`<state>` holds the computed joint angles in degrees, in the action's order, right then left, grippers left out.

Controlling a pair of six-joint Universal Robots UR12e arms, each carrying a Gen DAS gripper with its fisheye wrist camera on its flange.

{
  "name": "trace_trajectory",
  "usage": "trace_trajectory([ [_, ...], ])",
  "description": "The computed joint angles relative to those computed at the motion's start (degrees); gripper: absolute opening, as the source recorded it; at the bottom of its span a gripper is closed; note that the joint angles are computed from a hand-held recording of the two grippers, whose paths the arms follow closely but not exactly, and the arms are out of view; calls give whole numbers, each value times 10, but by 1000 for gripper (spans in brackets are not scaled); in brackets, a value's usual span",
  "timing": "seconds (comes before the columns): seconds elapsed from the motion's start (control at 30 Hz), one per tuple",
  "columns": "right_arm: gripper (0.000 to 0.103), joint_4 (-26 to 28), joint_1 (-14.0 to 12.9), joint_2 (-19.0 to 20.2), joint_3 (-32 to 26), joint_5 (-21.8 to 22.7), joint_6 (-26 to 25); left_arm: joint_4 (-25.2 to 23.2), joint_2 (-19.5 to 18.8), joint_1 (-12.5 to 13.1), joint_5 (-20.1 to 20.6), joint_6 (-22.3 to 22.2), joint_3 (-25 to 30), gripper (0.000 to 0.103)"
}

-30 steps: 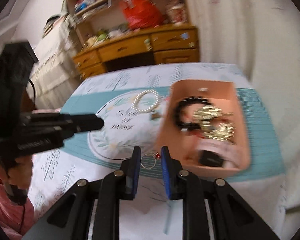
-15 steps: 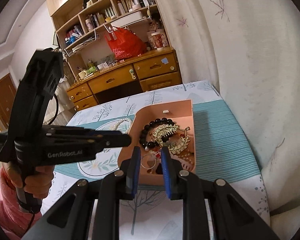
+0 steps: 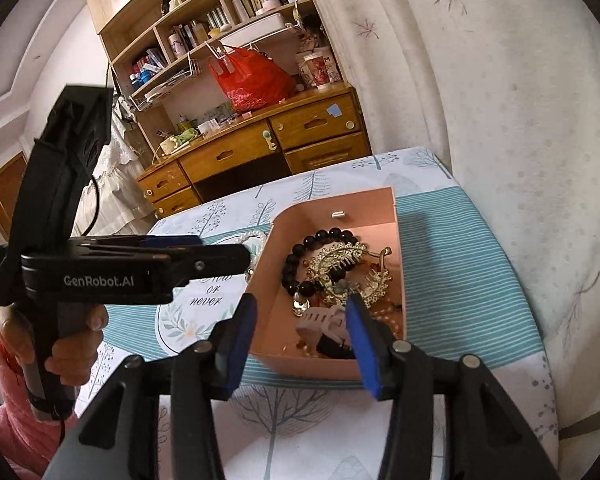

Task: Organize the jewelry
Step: 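Drop the coin charm into the pink box while the right tool drops the ring, then grasp the pearl bracelet with the left tool while the right tool grasps the flower brooch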

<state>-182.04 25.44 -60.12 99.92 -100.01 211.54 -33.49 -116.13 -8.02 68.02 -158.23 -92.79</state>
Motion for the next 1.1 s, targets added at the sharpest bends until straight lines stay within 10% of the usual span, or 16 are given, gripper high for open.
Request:
trace_trajectory([
  [0.47, 61, 50, 12, 10, -29, 39, -30, -32, -21, 39, 40, -34, 20, 90],
  [0.8, 61, 235, 16, 31, -130, 14, -261, -95, -68, 28, 88, -83, 108, 90],
  [1.1, 61, 387, 4, 61, -225, 48, -307, -117, -110, 21, 99, -141, 157, 66],
])
